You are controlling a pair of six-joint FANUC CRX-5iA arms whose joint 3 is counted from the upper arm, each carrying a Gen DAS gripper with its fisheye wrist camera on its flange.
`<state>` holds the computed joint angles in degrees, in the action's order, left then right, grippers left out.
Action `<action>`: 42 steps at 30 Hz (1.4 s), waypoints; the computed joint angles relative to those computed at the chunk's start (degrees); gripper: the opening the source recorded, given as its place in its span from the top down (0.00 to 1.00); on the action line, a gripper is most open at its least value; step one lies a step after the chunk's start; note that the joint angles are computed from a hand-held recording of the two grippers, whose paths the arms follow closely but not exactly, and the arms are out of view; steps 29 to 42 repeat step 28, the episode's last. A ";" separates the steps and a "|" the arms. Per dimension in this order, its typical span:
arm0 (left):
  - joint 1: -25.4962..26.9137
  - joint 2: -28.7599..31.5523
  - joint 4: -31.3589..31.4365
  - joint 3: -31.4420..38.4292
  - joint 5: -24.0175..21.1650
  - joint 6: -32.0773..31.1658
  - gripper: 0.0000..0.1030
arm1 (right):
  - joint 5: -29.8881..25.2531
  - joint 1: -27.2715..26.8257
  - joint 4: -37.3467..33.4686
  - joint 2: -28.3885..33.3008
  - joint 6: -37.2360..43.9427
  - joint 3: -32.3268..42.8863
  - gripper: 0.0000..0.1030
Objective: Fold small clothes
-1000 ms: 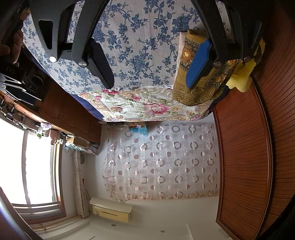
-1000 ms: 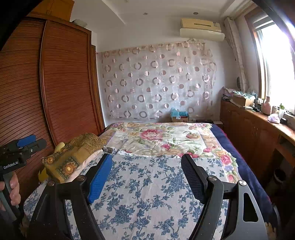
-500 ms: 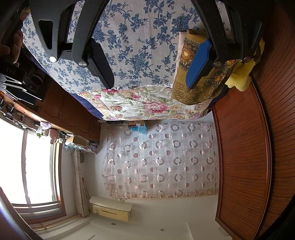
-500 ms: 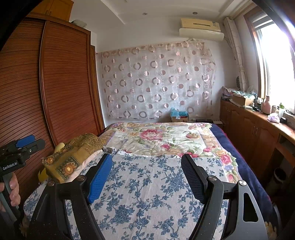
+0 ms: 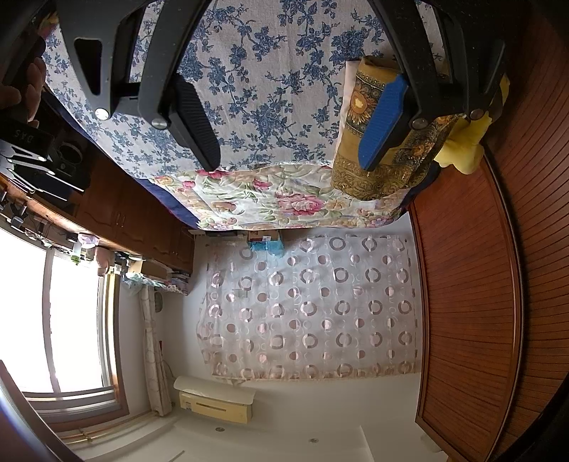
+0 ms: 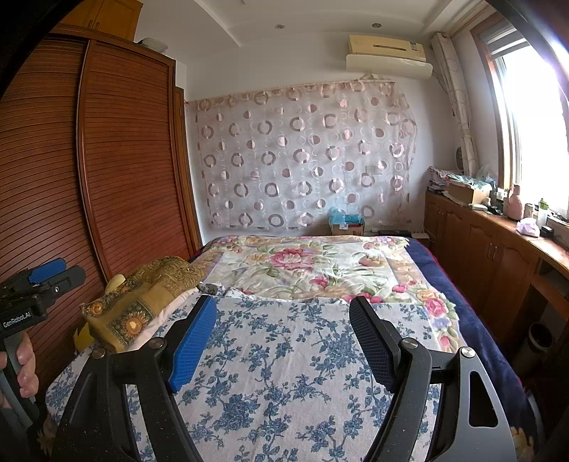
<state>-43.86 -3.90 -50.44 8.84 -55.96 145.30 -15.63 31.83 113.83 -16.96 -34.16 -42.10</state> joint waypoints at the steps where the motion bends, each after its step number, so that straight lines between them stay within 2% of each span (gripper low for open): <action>1: 0.11 0.05 0.12 0.16 -0.03 -0.16 0.22 | 0.08 -0.08 -0.06 -0.04 0.06 0.01 0.24; 42: -0.07 -0.17 -0.47 -0.71 0.41 0.60 0.22 | 2.21 -2.31 2.83 -0.71 -1.80 0.04 0.24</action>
